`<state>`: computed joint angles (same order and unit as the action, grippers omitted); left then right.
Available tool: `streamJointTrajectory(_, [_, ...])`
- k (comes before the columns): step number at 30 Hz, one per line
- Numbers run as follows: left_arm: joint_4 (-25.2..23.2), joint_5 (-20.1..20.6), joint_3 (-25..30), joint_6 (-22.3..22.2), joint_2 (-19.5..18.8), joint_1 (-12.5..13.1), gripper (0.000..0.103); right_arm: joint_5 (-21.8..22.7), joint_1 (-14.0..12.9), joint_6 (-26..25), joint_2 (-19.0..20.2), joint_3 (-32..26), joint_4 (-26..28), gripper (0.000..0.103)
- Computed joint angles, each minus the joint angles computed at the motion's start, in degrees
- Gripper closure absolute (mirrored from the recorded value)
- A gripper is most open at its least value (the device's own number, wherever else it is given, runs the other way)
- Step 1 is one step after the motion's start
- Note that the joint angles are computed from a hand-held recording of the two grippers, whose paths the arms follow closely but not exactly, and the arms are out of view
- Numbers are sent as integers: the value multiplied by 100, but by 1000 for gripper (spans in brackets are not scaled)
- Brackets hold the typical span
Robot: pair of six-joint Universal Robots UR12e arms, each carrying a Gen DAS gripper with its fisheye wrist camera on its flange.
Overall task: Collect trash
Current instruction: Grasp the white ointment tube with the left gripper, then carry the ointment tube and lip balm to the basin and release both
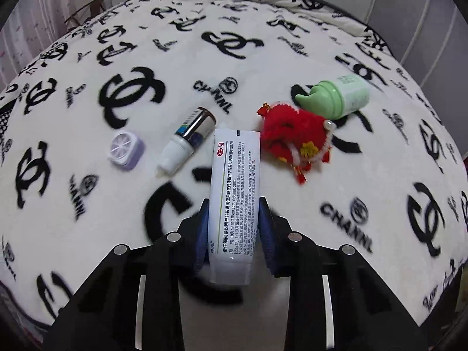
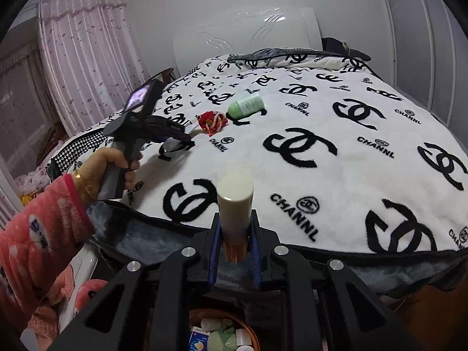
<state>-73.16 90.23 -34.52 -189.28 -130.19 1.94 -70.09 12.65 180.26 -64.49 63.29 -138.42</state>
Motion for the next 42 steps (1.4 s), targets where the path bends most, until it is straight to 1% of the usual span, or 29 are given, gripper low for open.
streamJointTrajectory(1, [226,-97,-298,13,188,15,72,-8,6,-1,-21,23,-28,85])
streamJointTrajectory(3, [575,-210,-714,74,459,30,72,-12,15,-4,-51,55,-67,85])
streamJointTrajectory(4, [883,-306,-1071,138,695,39,72,-2,20,3,-80,88,-108,85])
streamJointTrajectory(7, [1425,-501,-1780,302,1195,49,72,-1,41,-23,-174,196,-220,85])
streamJointTrajectory(10, [2051,-874,-2724,520,1857,65,72,52,53,-46,-278,310,-269,85])
streamJointTrajectory(13, [2266,-1056,-3354,710,2311,42,72,63,78,-135,-399,462,-282,85])
streamJointTrajectory(14, [2313,-1138,-3647,819,2515,20,72,75,87,-176,-439,518,-273,85])
streamJointTrajectory(16, [2366,-1186,-4010,906,2752,-8,72,71,115,-294,-537,667,-221,85])
streamJointTrajectory(17, [2362,-1301,-4242,963,2896,-15,72,45,133,-360,-580,742,-185,85])
streamJointTrajectory(19, [2303,-1368,-4552,1040,3080,-52,72,2,169,-499,-659,891,-64,85])
streamJointTrajectory(21, [2083,-1459,-4841,1102,3212,-91,72,-60,207,-660,-714,1018,138,85])
streamJointTrajectory(23, [1821,-1462,-5076,1083,3257,-139,72,-180,260,-801,-733,1130,456,85])
streamJointTrajectory(25, [1387,-1496,-5224,1070,3200,-183,72,-303,314,-917,-729,1226,740,85])
streamJointTrajectory(28, [902,-1296,-5290,1123,3047,-277,72,-531,416,-1087,-662,1318,1201,85])
streamJointTrajectory(30, [446,-1248,-5236,1128,2874,-325,72,-637,474,-1150,-575,1323,1489,85])
streamJointTrajectory(32, [113,-1256,-5155,969,2723,-338,72,-776,536,-1174,-447,1310,1793,85])
streamJointTrajectory(35, [-485,-1239,-4929,689,2421,-349,72,-822,578,-1154,-224,1167,2307,85])
streamJointTrajectory(37, [-730,-1211,-4811,558,2259,-361,72,-868,610,-1182,-34,992,2706,85])
streamJointTrajectory(40, [-1012,-873,-4596,575,1978,-474,72,-793,608,-1095,239,702,3329,85])
streamJointTrajectory(42, [-1129,-755,-4556,517,1890,-521,72,-825,599,-987,371,565,3590,85])
